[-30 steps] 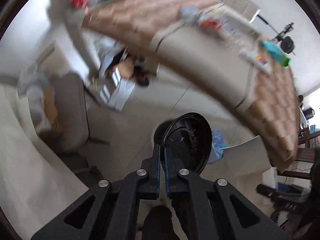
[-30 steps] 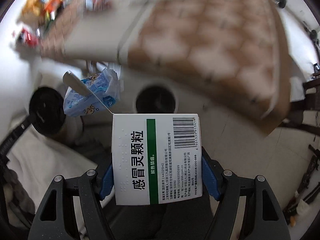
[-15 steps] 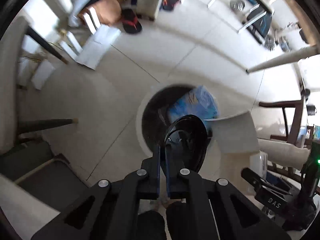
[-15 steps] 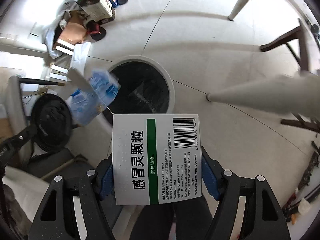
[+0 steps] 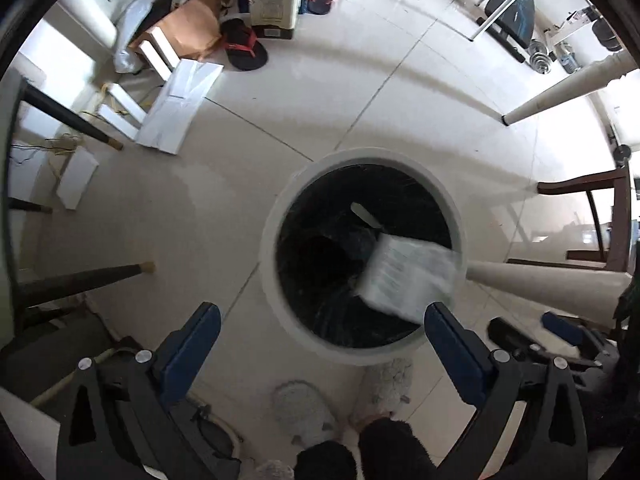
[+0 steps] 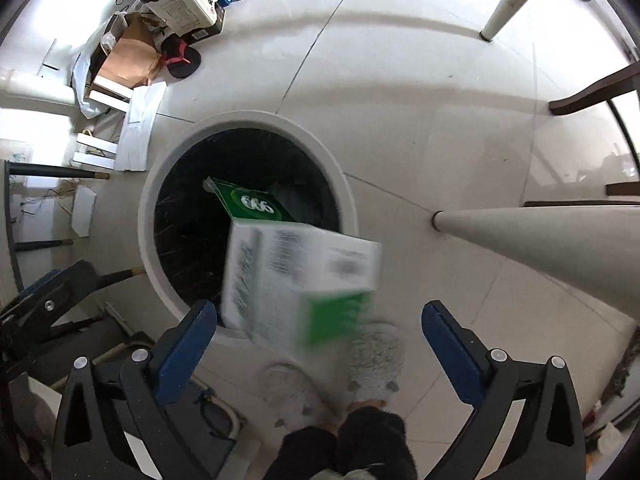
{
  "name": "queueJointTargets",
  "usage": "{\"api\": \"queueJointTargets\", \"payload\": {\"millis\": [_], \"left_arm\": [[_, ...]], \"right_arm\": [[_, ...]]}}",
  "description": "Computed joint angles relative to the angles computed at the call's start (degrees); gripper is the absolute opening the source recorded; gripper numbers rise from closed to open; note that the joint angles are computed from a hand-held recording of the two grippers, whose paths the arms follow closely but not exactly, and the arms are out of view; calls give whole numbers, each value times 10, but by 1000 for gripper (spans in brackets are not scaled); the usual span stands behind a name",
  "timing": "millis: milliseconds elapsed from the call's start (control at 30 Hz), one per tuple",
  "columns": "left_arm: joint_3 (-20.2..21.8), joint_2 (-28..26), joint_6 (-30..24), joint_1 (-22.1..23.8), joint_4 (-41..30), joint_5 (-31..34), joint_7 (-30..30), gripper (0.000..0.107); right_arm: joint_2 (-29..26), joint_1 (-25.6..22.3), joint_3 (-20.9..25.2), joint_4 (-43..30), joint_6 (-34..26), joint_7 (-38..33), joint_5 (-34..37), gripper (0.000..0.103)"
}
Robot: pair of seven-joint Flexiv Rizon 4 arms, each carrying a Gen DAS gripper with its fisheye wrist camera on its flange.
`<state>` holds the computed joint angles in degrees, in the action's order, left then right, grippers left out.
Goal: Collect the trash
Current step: 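Move both grippers back over the table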
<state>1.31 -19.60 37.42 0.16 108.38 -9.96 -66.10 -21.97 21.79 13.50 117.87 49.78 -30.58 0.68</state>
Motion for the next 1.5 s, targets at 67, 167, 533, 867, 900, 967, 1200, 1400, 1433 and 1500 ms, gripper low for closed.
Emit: {"api": "queueJointTargets", "payload": {"millis": [67, 167, 533, 867, 900, 967, 1200, 1400, 1433, 1500], "left_arm": [[8, 21, 1, -4, 7, 20, -5, 103], [16, 49, -8, -2, 10, 39, -10, 103], [32, 167, -143, 23, -17, 84, -16, 103], [35, 242, -286, 45, -92, 72, 18, 103], [35, 245, -299, 48, -101, 68, 23, 103], [36, 250, -317, 51, -118, 65, 29, 103], [30, 257, -363, 59, -219, 41, 27, 103], [9, 219, -324, 51, -328, 20, 0, 103], [1, 206, -312, 45, -351, 32, -10, 103], [-7, 181, -292, 37, -389, 46, -28, 103]], "right_arm": [[11, 4, 0, -6, -20, 0, -7, 103], [30, 15, -2, -16, -60, 13, -26, 103], [139, 42, 17, -82, -236, 38, -26, 103], [209, 71, 26, -215, -406, 54, -39, 103], [212, 74, 27, -229, -422, 54, -40, 103], [218, 78, 28, -261, -451, 55, -35, 103], [226, 88, 26, -372, -530, 59, -28, 103], [221, 77, 7, -480, -561, 75, -50, 103], [219, 73, 4, -491, -561, 75, -53, 103], [211, 65, -4, -522, -567, 75, -68, 103]]}}
